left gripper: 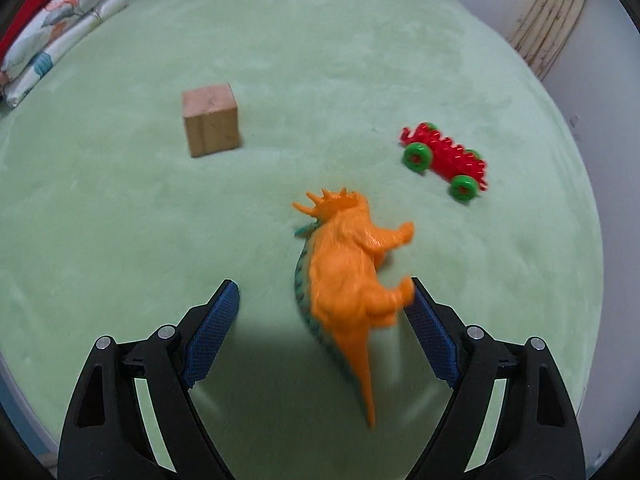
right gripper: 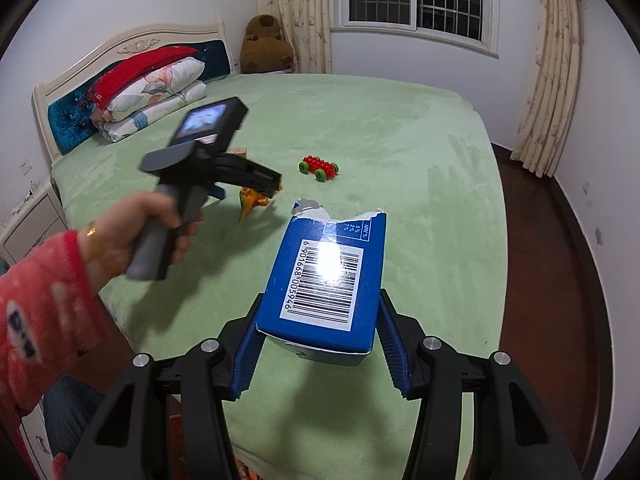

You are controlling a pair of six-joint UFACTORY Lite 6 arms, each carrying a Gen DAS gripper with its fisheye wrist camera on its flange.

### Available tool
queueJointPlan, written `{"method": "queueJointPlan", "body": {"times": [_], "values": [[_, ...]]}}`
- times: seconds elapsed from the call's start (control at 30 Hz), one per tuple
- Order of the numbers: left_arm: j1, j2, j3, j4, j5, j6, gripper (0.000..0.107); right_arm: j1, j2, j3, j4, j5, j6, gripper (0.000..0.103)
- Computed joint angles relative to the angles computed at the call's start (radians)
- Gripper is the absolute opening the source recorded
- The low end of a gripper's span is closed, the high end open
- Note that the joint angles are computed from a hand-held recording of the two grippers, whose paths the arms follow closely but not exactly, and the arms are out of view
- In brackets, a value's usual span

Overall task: Collect trash
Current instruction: 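Grasp the orange dinosaur toy with the left gripper while the right gripper holds the box, then drop the dinosaur and blue box into the orange bucket with both grippers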

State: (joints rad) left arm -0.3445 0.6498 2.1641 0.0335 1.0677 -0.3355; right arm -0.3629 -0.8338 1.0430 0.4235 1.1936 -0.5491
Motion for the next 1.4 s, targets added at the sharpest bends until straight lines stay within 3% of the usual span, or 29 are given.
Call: {"method": "queueJointPlan", "body": {"times": [0.07, 0.13, 0.17, 0.5, 0.73, 0.87, 1.1, 1.27, 1.4], "values": [[-0.002, 0.005, 0.001, 0.016, -0.003, -0.010, 0.078, 0.002, -0.003, -0.014, 0.004, -0.002, -0.001, 0.052], [-0.020, -0.008, -0.020, 0.055, -0.019, -0.012, 0.061, 0.014, 0.003, -0.026, 0.002, -0.017, 0.006, 0.052], [-0.028, -0.017, -0.022, 0.056, -0.020, -0.006, 0.046, 0.015, 0.001, -0.030, 0.003, -0.016, 0.007, 0.052], [-0.059, -0.197, -0.234, 0.123, -0.099, -0.037, 0.046, 0.112, -0.024, -0.060, -0.053, -0.056, 0.091, 0.052], [-0.039, -0.619, -0.667, 0.096, -0.221, 0.009, 0.046, -0.012, -0.068, -0.097, 0.051, 0.009, 0.008, 0.052], [-0.074, -0.896, -0.909, 0.151, -0.223, 0.002, 0.046, -0.097, -0.108, -0.121, 0.104, 0.071, -0.047, 0.052], [-0.109, -1.382, -1.230, 0.141, -0.060, 0.042, 0.046, -0.106, -0.226, -0.148, 0.089, 0.169, -0.038, 0.052], [0.074, -1.725, -1.385, -0.035, 0.167, 0.259, 0.046, -0.136, -0.354, -0.158, 0.102, 0.324, -0.057, 0.052], [0.129, -1.952, -1.451, -0.056, 0.363, 0.325, 0.046, -0.142, -0.462, -0.159, 0.114, 0.452, -0.065, 0.052]]}}
